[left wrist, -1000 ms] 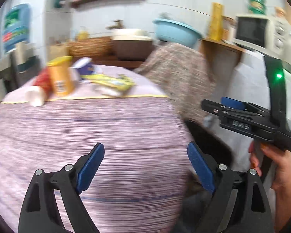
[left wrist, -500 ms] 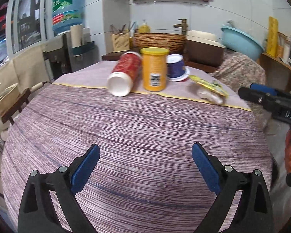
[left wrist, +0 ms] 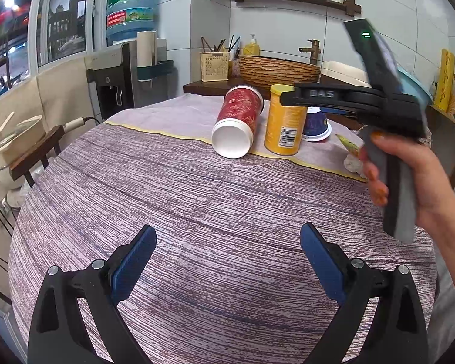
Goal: Collect trash
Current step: 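Grasp the yellow-lidded canister with the right gripper while the left gripper grasps the red cup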
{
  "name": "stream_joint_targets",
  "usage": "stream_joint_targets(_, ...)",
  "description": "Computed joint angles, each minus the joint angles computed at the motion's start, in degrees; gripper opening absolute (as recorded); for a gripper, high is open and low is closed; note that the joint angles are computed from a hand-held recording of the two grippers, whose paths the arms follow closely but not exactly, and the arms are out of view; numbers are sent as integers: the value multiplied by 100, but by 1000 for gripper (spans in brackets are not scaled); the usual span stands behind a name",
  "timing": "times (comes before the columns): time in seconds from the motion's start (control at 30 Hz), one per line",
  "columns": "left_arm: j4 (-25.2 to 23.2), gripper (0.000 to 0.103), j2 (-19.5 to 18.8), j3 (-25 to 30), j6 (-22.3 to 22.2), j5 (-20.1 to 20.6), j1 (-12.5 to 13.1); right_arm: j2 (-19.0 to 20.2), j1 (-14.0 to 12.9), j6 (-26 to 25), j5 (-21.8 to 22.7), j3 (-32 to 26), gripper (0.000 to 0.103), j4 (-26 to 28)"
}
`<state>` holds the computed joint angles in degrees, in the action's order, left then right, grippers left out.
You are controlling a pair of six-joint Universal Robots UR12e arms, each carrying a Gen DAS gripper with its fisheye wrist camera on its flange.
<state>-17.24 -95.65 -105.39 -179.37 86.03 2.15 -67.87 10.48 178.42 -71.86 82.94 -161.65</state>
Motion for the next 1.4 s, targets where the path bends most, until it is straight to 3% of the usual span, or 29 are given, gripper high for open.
stream_joint_targets(0.3, -52, 95, 30, -16, -61, -198, 180, 555, 232, 139, -937, -712, 81, 243)
stream_joint_targets(0.4, -109, 95, 8, 17, -41, -286, 221, 623, 197, 204, -877, -770, 79, 204)
stream_joint_targets(0.43, -124, 95, -3, 32, -43, -334, 237, 630, 192, 184, -848, -774, 69, 196)
stream_joint_targets(0.47, -136, 95, -15, 45, -50, -399, 255, 635, 203, 133, -883, -780, 67, 205)
stream_joint_targets(0.6, -165, 95, -151, 225, 21, -498, 281, 572, 202, 27, -836, -675, 67, 45)
stream_joint_targets(0.73, -296, 96, -438, 706, 415, -351, 232, 330, 116, 51, -413, -392, 67, -130)
stream_joint_targets(0.87, -1058, 97, -877, 1573, 723, -600, 252, -35, 31, -188, -195, 26, 67, -276)
stream_joint_targets(1.0, -2302, 97, -1471, 2724, 885, -712, 164, -508, -142, -363, 116, 581, 67, -301)
stream_joint_targets(1.27, -4017, 97, -2685, 4710, 1494, 208, -285, -1189, -455, -417, 758, 1453, 67, -350)
stream_joint_targets(1.4, -4923, 97, -3218, 5564, 1298, 574, -368, -1431, -571, -413, 1012, 1768, 67, -328)
